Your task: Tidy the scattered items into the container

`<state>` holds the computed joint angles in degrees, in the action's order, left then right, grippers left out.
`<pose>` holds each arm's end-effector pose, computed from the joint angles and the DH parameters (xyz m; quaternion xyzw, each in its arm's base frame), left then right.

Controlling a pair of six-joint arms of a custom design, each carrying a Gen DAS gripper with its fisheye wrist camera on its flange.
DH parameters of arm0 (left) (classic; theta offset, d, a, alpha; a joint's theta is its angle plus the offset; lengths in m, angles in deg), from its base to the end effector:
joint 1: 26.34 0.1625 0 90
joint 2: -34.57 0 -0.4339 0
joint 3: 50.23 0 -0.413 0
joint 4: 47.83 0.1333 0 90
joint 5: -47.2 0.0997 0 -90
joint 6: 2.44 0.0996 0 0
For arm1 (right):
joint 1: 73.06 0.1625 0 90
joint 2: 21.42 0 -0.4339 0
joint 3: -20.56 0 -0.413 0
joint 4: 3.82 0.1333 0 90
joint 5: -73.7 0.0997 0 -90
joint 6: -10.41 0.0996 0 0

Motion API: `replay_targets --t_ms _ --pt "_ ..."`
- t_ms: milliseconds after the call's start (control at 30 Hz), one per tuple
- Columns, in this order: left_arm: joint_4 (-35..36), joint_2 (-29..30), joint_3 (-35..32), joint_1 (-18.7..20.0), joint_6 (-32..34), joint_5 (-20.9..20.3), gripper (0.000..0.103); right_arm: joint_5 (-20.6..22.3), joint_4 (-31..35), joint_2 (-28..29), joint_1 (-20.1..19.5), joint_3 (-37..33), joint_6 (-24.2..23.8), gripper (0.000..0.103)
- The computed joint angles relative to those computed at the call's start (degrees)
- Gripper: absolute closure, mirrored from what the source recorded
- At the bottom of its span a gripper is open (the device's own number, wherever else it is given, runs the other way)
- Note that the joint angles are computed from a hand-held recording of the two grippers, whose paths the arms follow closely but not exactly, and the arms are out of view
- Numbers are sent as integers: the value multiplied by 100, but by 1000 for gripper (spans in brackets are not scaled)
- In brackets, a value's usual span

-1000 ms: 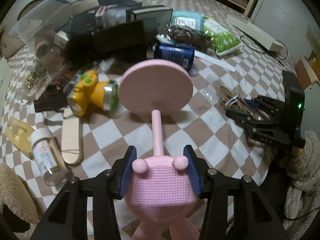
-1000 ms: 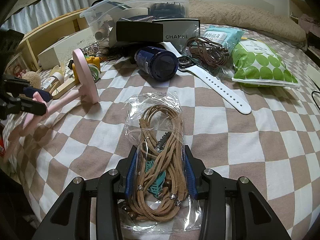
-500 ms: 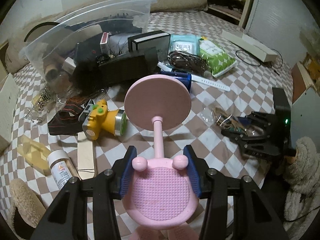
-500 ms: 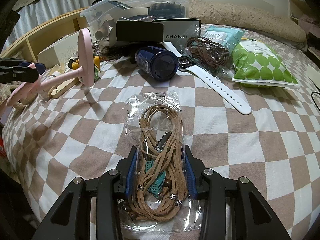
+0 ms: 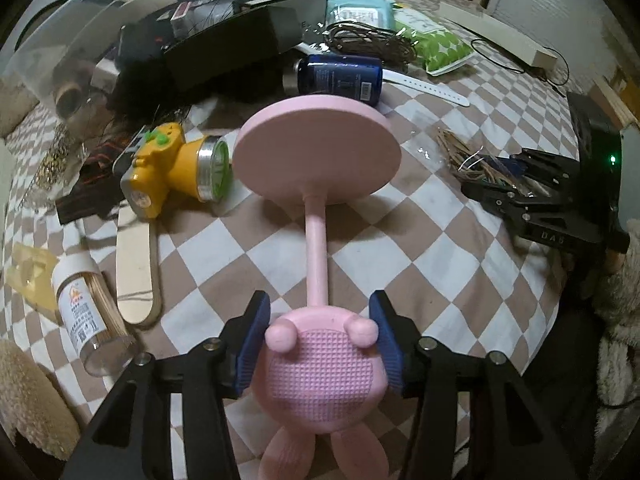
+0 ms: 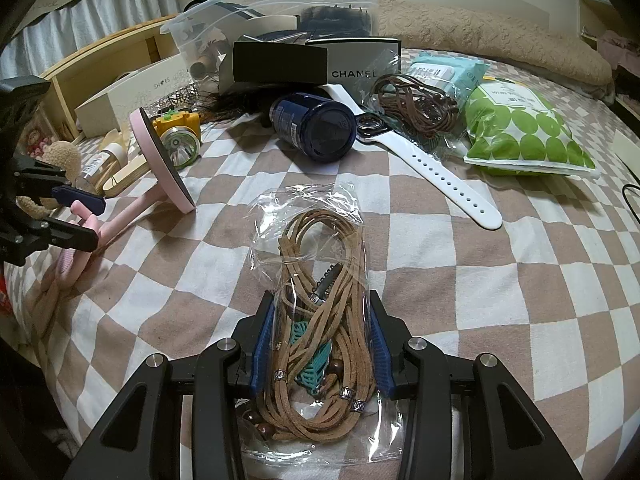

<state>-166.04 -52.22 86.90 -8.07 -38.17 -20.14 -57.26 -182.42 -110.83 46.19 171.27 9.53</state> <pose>-0.2744 -0.2714 0.1551 0.3332 0.9035 -0.0441 0.2658 0.2186 -0.2511 0.2130 0.1569 -0.9005 0.2977 0.2755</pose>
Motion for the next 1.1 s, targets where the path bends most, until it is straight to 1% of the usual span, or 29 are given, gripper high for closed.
replay_targets --t_ms 33,67,133,200,333,367,467,667,867,1000,1100 --pt "95 5 -29 4 -86 -38 41 -3 -3 2 5 2 7 61" --pt "282 32 -96 32 -217 -140 31 -7 -1 4 9 1 15 61" --pt "421 41 -131 60 -316 -317 22 -14 -5 8 11 2 19 61" --pt "558 58 -134 6 -337 -315 21 -21 -8 13 18 2 34 61" --pt "768 202 -119 55 -389 -453 22 -34 -25 24 23 4 39 61" --pt "786 215 -97 66 -395 -473 25 -39 -32 28 26 6 41 61" --pt "697 199 -30 67 -390 -464 27 -46 -32 31 28 5 51 61" --pt "469 -35 110 -166 -310 -248 28 -65 -44 44 43 9 83 61" --pt "267 -349 153 -290 -255 -64 28 -80 -70 66 36 -4 81 61" --pt "346 -350 144 -147 -145 -229 27 -124 -84 92 58 -13 134 61" --pt "448 -257 131 7 -198 -424 27 -143 -99 107 69 -12 164 61"
